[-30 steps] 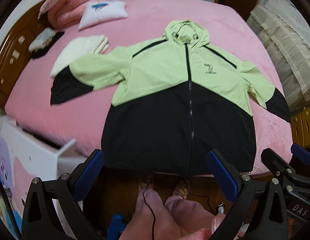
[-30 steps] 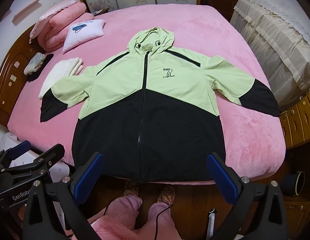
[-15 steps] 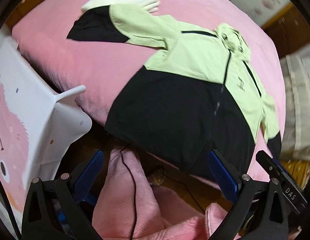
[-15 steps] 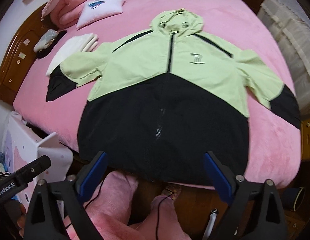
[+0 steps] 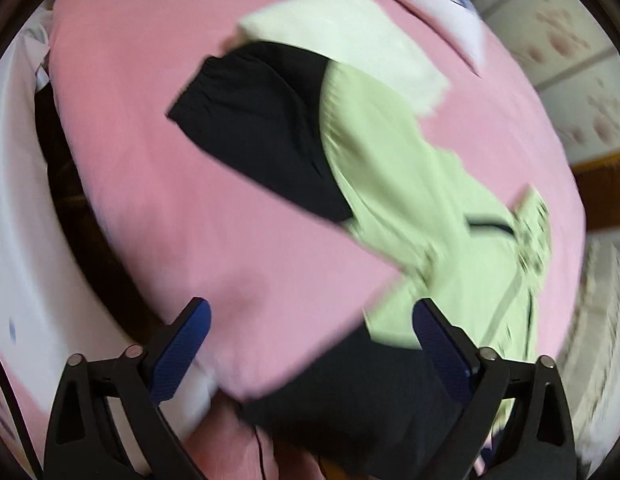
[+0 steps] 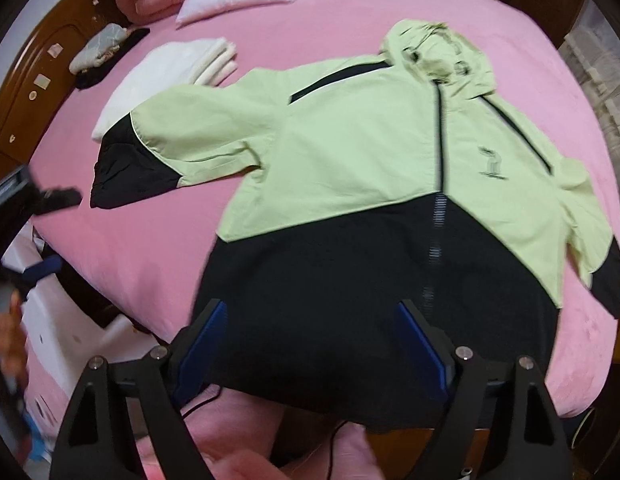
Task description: Fold large clothes
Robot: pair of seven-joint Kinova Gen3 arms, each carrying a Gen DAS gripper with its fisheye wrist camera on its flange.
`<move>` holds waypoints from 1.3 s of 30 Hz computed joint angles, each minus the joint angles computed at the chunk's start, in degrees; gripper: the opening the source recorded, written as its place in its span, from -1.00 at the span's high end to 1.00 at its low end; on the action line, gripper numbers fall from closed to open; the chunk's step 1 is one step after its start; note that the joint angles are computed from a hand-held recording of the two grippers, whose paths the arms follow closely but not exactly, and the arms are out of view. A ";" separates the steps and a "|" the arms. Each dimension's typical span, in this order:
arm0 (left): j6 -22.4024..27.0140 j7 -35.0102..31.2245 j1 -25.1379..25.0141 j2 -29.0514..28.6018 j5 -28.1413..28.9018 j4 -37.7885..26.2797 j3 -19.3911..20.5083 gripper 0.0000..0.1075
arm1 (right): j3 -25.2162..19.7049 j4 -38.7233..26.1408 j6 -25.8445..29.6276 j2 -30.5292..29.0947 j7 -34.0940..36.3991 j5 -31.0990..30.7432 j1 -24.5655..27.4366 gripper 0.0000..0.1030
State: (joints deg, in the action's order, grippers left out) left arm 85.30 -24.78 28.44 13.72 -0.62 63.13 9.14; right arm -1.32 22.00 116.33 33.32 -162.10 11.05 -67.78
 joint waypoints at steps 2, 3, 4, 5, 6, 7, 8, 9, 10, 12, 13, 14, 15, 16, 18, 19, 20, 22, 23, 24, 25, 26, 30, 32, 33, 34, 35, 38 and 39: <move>-3.35 -2.05 -3.71 1.23 0.78 3.26 -2.11 -0.77 | -0.37 -5.31 0.53 3.79 -0.01 -1.02 1.46 -0.65; -5.66 -2.49 -4.72 1.35 1.06 5.26 -3.20 -0.67 | 0.41 -7.96 0.71 5.69 0.24 -2.01 1.87 -0.65; -7.99 -2.64 -5.01 1.63 1.45 7.40 -5.22 -0.60 | 0.93 -10.62 1.16 7.47 0.43 -2.66 2.16 -0.65; -10.32 -2.44 -4.49 1.93 1.93 9.37 -7.79 -0.57 | 1.21 -12.24 0.68 8.99 0.48 -3.52 2.65 -0.65; -12.65 -1.37 -4.53 2.62 2.60 11.12 -10.44 -0.54 | 1.44 -12.81 -0.13 9.91 0.42 -4.33 3.05 -0.65; -14.98 -0.75 -4.00 2.66 3.13 12.99 -12.36 -0.50 | 1.38 -12.31 -1.50 10.33 0.28 -5.00 3.45 -0.65; -17.31 0.74 -4.51 3.19 3.95 15.05 -13.96 -0.44 | 1.36 -10.75 -3.03 10.07 0.14 -5.38 3.61 -0.65; -19.64 2.11 -5.48 3.42 4.88 17.24 -14.51 -0.25 | 1.39 -9.55 -4.01 10.04 -0.06 -5.53 3.55 -0.65; -21.97 3.60 -6.94 3.61 5.50 19.21 -14.03 -0.06 | 1.44 -7.59 -5.36 9.51 -0.27 -5.68 3.47 -0.65; -26.63 6.15 -8.40 3.83 6.97 22.97 -14.44 0.11 | 1.05 -2.28 -8.44 7.56 -1.20 -6.04 3.42 -0.65; -28.96 7.97 -8.27 3.70 6.76 24.55 -14.95 0.18 | 0.70 0.38 -9.84 6.48 -1.75 -5.96 3.41 -0.65; -31.29 10.07 -7.12 3.45 5.65 25.81 -16.17 0.23 | 0.32 3.03 -11.16 5.35 -2.34 -5.75 3.35 -0.65; -33.62 12.01 -6.50 3.00 3.74 26.98 -16.35 0.36 | -0.09 5.68 -12.54 4.27 -2.83 -5.53 3.40 -0.65; -35.95 13.42 -6.66 2.55 1.82 28.19 -15.50 0.63 | -0.61 8.34 -13.39 3.18 -3.66 -5.44 3.49 -0.65; -40.61 14.39 -7.75 1.54 -1.70 30.24 -13.30 0.89 | -1.80 13.65 -15.79 0.82 -5.20 -5.44 3.96 -0.65; -42.93 15.09 -6.98 1.09 -3.12 31.34 -13.56 0.92 | -2.32 16.30 -17.43 -0.41 -5.77 -5.32 4.29 -0.65; -45.22 16.44 -6.13 0.41 -5.10 32.39 -13.65 0.93 | -2.88 18.96 -18.59 -1.71 -6.76 -5.18 4.59 -0.65; -47.63 19.15 -3.28 -1.04 -9.17 32.88 -14.96 0.94 | -3.73 24.27 -21.19 -4.50 -8.69 -4.37 4.90 -0.65; -48.19 20.74 -1.24 -1.85 -11.50 32.58 -15.96 0.94 | -4.19 26.01 -21.87 -5.53 -9.48 -3.94 5.10 -0.65; -48.77 22.27 1.15 -2.83 -13.83 32.19 -17.10 0.95 | -4.55 27.98 -22.53 -6.83 -10.46 -3.31 5.23 -0.65; -48.61 23.53 2.55 -3.49 -16.16 31.40 -17.22 0.95 | -4.94 29.49 -23.02 -7.89 -11.20 -2.60 5.44 -0.65; -47.55 24.72 3.80 -3.60 -18.49 29.81 -16.92 0.95 | -5.32 31.05 -23.59 -9.02 -11.95 -1.85 5.62 -0.65; -40.90 23.46 5.52 -2.25 -27.60 19.21 -8.51 0.95 | -7.06 38.54 -27.28 -14.69 -15.31 1.99 6.56 -0.65; -39.20 19.17 5.88 -0.22 -30.57 13.90 -3.21 0.95 | -7.90 42.35 -28.62 -17.84 -17.31 4.86 6.80 -0.65; -38.76 16.84 5.76 1.32 -31.83 11.24 -0.56 0.94 | -8.36 44.14 -29.12 -19.29 -18.31 6.23 7.00 -0.65; -37.87 14.51 5.39 2.72 -32.62 8.59 2.09 0.94 | -8.87 45.19 -29.31 -20.24 -18.76 6.95 7.55 -0.65; -37.58 12.18 4.84 4.28 -33.28 5.93 4.75 0.94 | -9.31 46.66 -29.26 -21.63 -19.66 8.03 7.96 -0.65; -37.64 5.21 4.50 11.15 -36.16 -2.03 12.67 0.94 | -10.78 50.25 -28.87 -25.00 -21.57 10.42 9.67 -0.65; -37.38 2.88 4.34 13.42 -35.98 -4.68 15.31 0.94 | -11.26 51.74 -28.69 -26.22 -22.18 11.30 10.32 -0.65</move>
